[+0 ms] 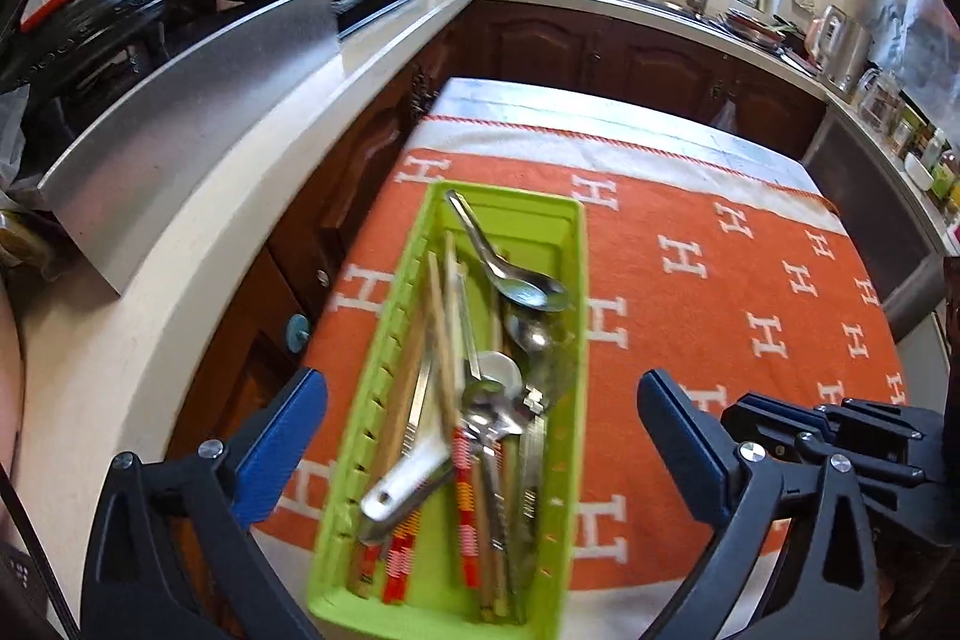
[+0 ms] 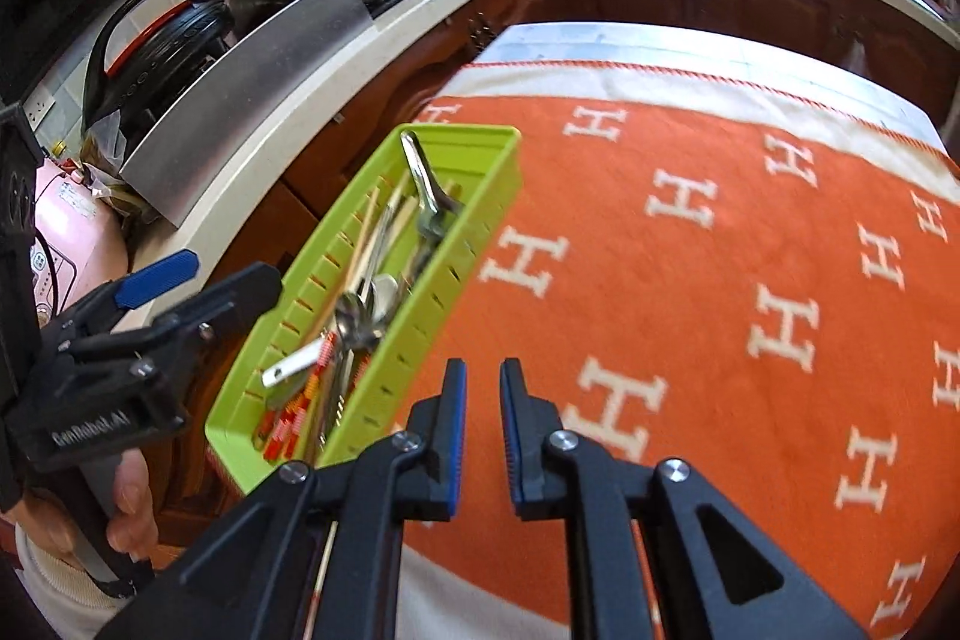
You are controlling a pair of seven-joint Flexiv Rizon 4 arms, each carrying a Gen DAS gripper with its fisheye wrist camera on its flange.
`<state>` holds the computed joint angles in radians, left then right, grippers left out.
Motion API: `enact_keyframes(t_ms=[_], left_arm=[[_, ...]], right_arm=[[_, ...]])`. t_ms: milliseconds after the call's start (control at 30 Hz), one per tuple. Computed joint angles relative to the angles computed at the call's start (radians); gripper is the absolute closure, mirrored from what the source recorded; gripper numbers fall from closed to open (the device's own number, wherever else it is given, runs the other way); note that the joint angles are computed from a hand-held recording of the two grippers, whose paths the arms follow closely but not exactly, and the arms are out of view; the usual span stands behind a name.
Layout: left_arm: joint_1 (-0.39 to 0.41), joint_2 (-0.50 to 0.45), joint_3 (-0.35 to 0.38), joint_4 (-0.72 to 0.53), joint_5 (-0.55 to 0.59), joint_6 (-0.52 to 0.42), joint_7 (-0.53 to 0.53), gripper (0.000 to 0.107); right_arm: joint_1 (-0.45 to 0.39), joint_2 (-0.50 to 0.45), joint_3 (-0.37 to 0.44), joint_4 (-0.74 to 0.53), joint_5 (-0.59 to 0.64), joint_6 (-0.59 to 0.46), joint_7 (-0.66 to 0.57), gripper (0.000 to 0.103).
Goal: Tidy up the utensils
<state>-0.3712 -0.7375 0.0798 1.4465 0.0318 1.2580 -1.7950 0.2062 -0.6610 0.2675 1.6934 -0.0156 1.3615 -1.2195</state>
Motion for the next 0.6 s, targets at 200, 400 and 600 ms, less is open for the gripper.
enact_keyframes(t_ms=[200,400,600], left_arm=[[0.004,0.019,-0.067,0.024,-0.042,-0.024,0.039,0.005],[-0.028,0.03,-0.079,-0.004,-0.049,-0.08,0.051,0.005],[-0.078,0.042,-0.064,-0.039,-0.016,-0.073,0.035,0.005]], right_arm=[[0.001,0.067,-0.034,0.107,0.018,0.044,0.052,0.091],[0.041,0.151,-0.125,0.213,-0.029,0.106,0.151,0.081],[0.112,0.246,-0.255,0.302,-0.147,0.117,0.289,0.08]])
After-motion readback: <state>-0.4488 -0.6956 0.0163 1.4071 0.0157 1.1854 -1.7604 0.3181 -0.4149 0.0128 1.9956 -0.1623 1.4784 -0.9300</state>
